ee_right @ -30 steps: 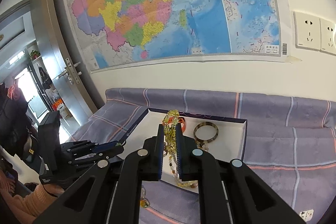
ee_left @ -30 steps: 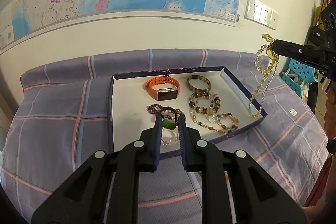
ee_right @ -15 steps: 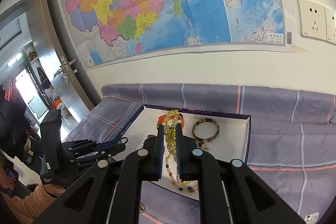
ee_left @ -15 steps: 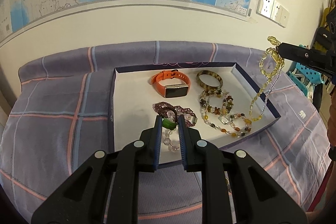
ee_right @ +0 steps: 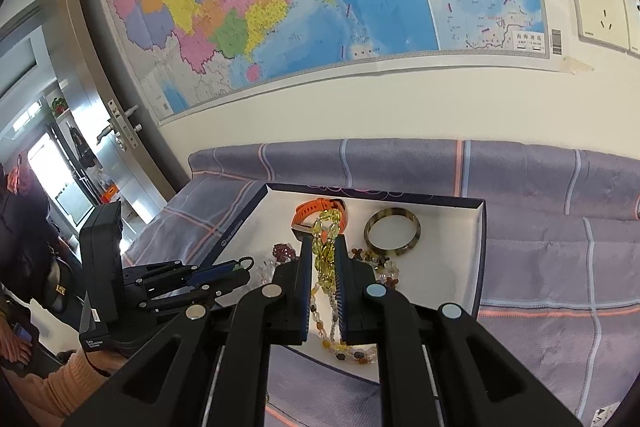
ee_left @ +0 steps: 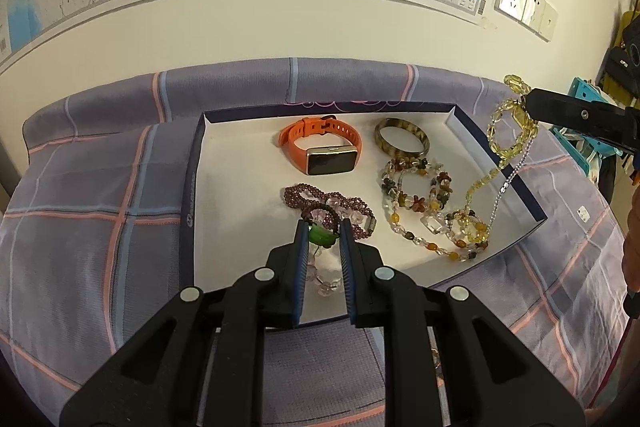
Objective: Organize jewelry
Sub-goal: 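Lower the yellow chain and green ring into the tray and open both grippers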
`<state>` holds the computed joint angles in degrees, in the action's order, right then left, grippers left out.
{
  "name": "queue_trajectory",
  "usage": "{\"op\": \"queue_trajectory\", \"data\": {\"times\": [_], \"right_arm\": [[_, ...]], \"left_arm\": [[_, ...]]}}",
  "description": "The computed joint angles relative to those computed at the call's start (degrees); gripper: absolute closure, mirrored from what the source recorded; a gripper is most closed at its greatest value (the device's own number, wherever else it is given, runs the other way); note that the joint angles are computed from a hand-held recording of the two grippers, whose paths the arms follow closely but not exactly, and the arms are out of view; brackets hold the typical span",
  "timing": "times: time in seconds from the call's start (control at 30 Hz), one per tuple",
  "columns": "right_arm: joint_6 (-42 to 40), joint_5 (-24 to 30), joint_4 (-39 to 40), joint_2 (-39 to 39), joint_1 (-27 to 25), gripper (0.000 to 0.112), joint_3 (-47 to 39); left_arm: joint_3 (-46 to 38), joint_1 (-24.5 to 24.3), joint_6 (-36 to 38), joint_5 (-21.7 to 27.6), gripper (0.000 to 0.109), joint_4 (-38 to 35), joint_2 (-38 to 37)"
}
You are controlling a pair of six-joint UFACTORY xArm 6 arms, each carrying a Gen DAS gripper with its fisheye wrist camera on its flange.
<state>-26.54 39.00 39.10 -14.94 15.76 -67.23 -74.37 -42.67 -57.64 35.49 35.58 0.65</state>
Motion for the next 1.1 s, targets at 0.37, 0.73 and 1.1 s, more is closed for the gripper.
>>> {"op": "queue_trajectory", "data": {"times": [0.37, 0.73, 1.1], "right_arm": [[-0.2, 0.5, 0.4, 0.9, 0.1, 0.103, 0.5], [0.4, 1.2, 0.1, 2.1, 0.2, 0.109, 1.1], [0.8, 2.4, -0.5, 2.0, -0.1, 0.109, 2.2]], "left_arm": [[-0.4, 0.2, 0.5, 0.5, 0.092, -0.8, 1.2], [-1.4, 0.1, 1.4, 1.6, 0.092, -1.6, 2.1], [-2.0, -0.1, 1.8, 2.3, 0.092, -1.9, 3.0]]}}
